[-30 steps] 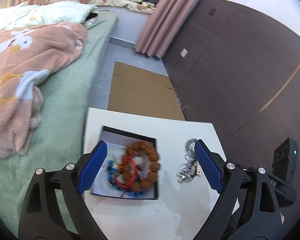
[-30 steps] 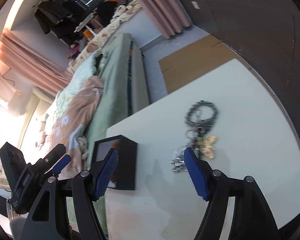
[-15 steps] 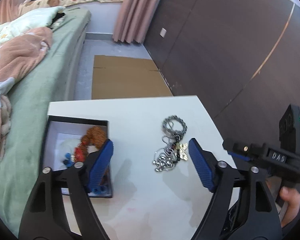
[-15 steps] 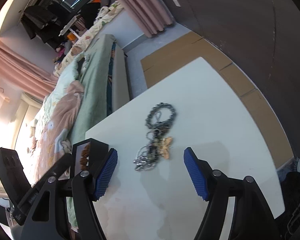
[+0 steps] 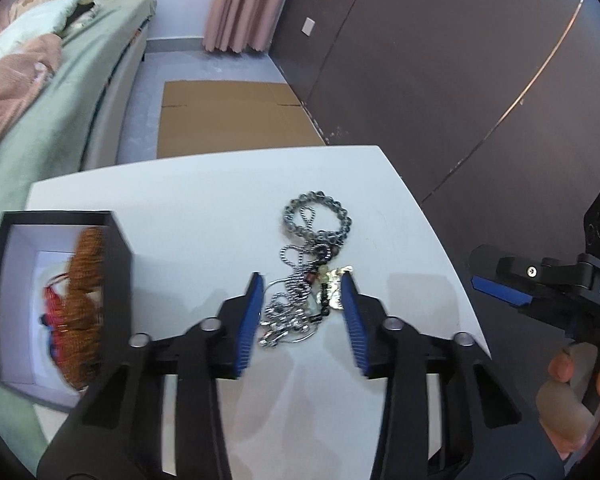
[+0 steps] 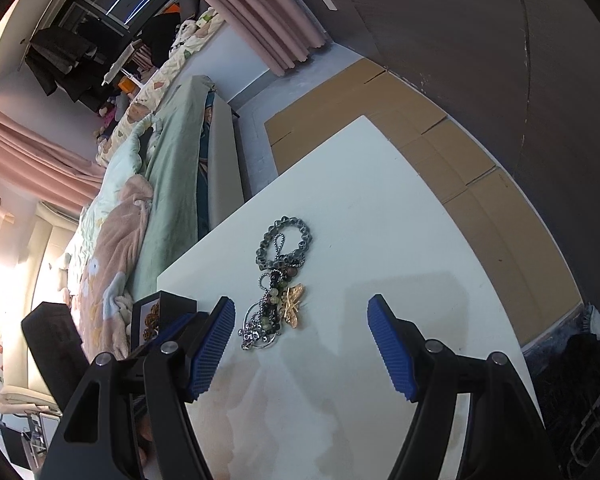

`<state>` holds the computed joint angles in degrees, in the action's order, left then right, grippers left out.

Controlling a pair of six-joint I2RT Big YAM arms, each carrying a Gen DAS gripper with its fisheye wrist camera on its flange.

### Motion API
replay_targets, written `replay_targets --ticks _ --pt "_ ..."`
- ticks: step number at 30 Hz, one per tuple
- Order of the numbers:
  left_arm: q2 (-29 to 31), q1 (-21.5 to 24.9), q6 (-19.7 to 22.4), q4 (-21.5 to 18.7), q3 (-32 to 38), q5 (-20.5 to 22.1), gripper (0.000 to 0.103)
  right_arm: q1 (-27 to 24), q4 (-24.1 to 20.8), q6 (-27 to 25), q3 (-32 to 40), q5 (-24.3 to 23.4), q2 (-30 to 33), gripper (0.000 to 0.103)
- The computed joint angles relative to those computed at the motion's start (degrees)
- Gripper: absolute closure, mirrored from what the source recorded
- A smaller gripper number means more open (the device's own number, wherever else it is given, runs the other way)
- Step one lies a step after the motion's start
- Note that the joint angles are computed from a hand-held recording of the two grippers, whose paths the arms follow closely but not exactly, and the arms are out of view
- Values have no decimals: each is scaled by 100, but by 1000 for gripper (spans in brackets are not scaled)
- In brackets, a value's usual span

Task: Organize jewelry
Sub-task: 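Grasp the dark bead bracelet with the left gripper and lift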

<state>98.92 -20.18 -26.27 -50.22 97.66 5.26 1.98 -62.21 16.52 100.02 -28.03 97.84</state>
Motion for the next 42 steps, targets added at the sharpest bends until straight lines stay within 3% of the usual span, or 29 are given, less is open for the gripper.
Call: replay_targets --ticks 3,13,23,28,30,34,42 --pt "200 14 -143 9 145 290 83 -20 -28 14 52 -22 52 35" --pt "731 -32 -311 -132 638 526 85 -31 -206 86 356 26 346 35" --pt "1090 -51 -290 -661 1109 348 85 -10 -279 121 575 58 515 35" --pt "1200 -123 70 -1028 1372 89 86 44 -349 106 652 124 588 35" --pt "1252 -140 146 -1152 1470 -33 92 67 -367 90 658 144 606 35" --pt "1150 -24 46 -1066 1315 254 94 127 -408 22 639 209 610 35" --pt "644 161 -187 -526 852 621 95 216 -412 -11 562 305 591 38"
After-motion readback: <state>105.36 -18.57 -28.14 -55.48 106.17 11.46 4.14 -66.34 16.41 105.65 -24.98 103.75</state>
